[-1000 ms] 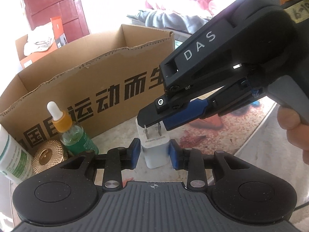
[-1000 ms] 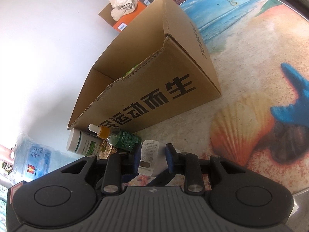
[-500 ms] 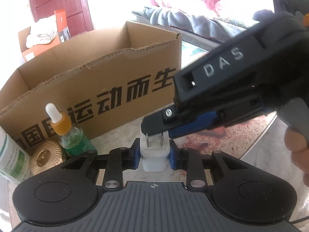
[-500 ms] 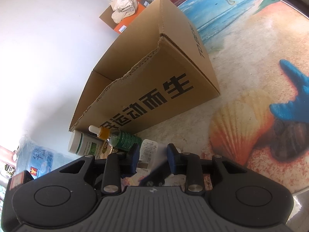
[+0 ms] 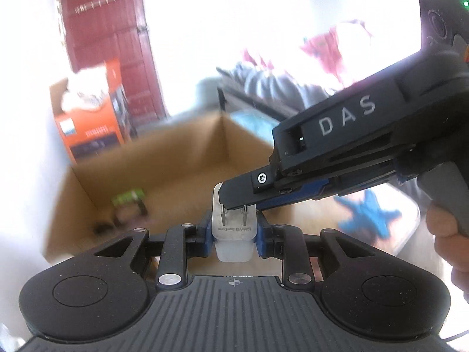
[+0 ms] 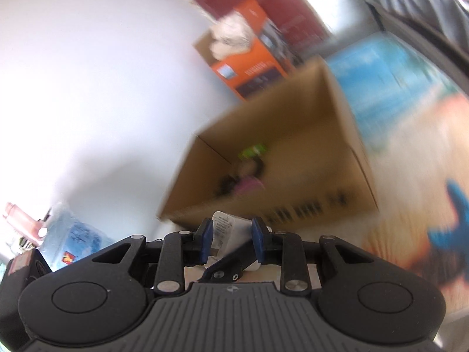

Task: Organize rigid objects
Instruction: 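Carry the white charger into the box and open the right gripper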

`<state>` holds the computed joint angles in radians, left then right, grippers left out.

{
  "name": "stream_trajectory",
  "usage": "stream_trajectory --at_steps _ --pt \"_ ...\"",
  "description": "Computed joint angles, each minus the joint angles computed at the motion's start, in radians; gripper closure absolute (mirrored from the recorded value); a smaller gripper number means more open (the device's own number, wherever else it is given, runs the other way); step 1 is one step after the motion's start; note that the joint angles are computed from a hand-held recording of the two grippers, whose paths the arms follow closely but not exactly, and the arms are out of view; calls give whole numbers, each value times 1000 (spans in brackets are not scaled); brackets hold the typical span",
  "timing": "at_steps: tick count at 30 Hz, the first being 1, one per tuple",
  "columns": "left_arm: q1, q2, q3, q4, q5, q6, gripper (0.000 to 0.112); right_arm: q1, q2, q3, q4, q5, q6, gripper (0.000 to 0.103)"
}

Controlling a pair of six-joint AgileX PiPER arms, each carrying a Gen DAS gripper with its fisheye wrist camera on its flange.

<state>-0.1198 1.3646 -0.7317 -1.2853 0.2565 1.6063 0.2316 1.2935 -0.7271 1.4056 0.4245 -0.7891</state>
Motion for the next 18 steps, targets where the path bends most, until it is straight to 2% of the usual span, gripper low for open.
stream_trajectory --at_steps 4,9,13,18 --pt "40 59 -172 252 66 -275 86 -32 105 -199 -119 75 80 72" --pt "46 284 -503 652 190 -731 86 -75 363 -539 -323 212 281 72" --pt "37 530 -832 897 367 -1031 86 -103 613 -845 -466 351 465 72" --pt "18 825 -1251 1080 613 -1255 86 -122 917 -1244 -602 539 669 72"
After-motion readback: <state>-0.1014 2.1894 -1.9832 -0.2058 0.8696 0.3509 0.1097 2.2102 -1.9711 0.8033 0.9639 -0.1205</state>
